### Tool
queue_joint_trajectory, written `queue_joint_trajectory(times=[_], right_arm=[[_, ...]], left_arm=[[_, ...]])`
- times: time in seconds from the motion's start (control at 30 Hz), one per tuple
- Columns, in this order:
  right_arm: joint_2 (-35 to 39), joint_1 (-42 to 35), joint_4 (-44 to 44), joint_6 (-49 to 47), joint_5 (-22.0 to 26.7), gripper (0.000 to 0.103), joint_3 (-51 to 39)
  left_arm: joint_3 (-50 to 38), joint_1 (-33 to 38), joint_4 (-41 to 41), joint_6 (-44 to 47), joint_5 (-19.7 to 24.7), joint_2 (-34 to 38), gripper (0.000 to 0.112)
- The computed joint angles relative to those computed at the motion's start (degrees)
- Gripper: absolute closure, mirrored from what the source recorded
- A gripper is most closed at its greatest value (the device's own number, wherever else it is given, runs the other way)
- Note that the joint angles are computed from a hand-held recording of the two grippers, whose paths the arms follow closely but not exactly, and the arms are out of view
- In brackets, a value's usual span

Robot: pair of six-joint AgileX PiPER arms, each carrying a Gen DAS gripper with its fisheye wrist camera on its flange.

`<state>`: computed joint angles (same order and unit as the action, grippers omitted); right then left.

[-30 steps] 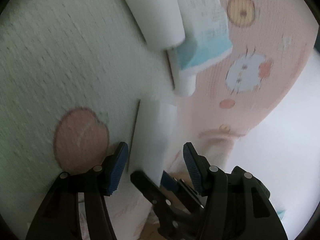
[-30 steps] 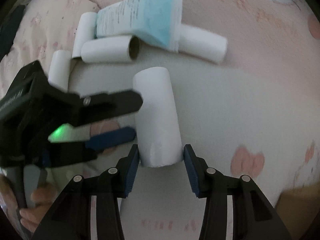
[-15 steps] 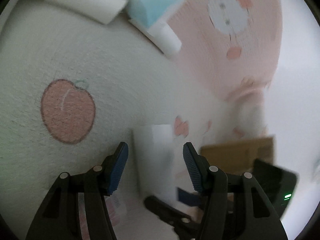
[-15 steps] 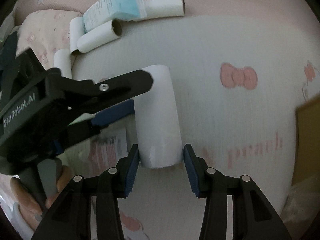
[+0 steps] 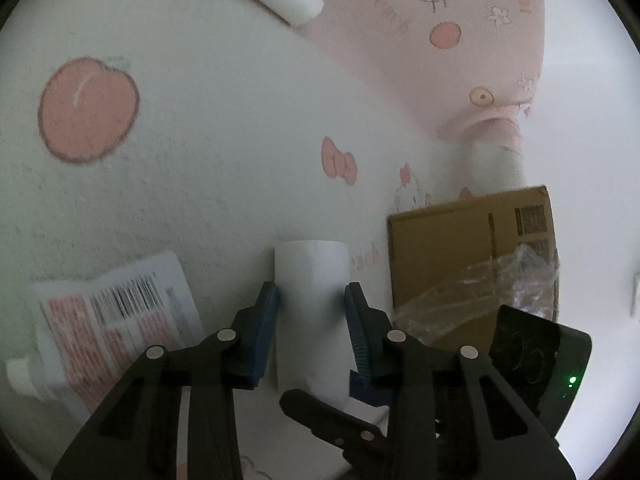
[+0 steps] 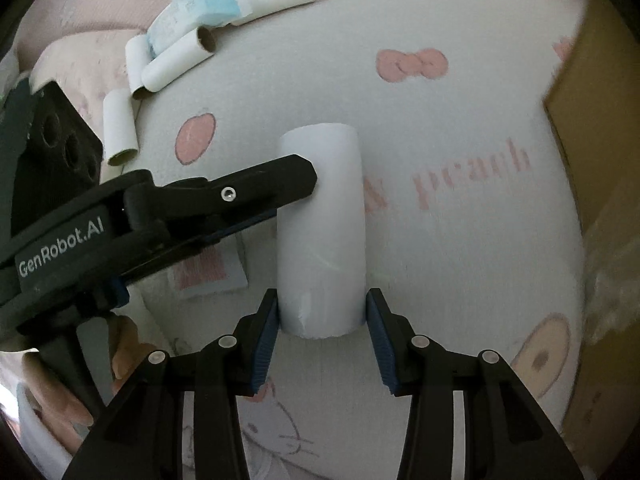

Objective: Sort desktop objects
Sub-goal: 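Close the right gripper on the white roll while the left gripper closes on it, then lift and carry the white roll with both grippers over the cardboard box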

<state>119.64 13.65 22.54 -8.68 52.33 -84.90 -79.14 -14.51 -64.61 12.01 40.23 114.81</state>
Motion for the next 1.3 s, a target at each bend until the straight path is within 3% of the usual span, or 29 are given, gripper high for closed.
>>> queue_joint_trajectory(times=[0.13, 0.3, 0.63, 0.93, 1.17, 1.3], right_arm=[[-2.2, -0.4, 1.7, -1.6, -2.1, 0.062, 4.9], [-3.0, -3.5, 4.5, -5.6, -0.9, 0.062, 6.4], [1.5, -3.8, 5.8, -4.2, -0.9, 0.061, 0.5], [0.4, -3.9, 6.4, -5.6, -2.6, 0.061, 2.4], [-6.9, -4.0, 5.2, -7.4, -4.4, 0.061, 7.9], [-11.6, -3.3, 4.2, -8.6, -5.6, 0.061, 9.8]], left_arm=[[0.0, -0.6, 0.9, -0.9, 0.8, -0.2, 0.075], [0.8, 0.2, -4.1, 1.3, 2.2, 0.9, 0.074], [-1.9, -0.6, -3.5, 1.3, 4.2, 2.8, 0.071], [-1.6, -1.1, -2.0, 1.1, 3.8, 1.7, 0.071], [2.3, -3.2, -0.7, -0.6, -1.0, -5.4, 0.071], [-0.2, -5.0, 8.9, -8.7, -2.2, -9.3, 0.071]])
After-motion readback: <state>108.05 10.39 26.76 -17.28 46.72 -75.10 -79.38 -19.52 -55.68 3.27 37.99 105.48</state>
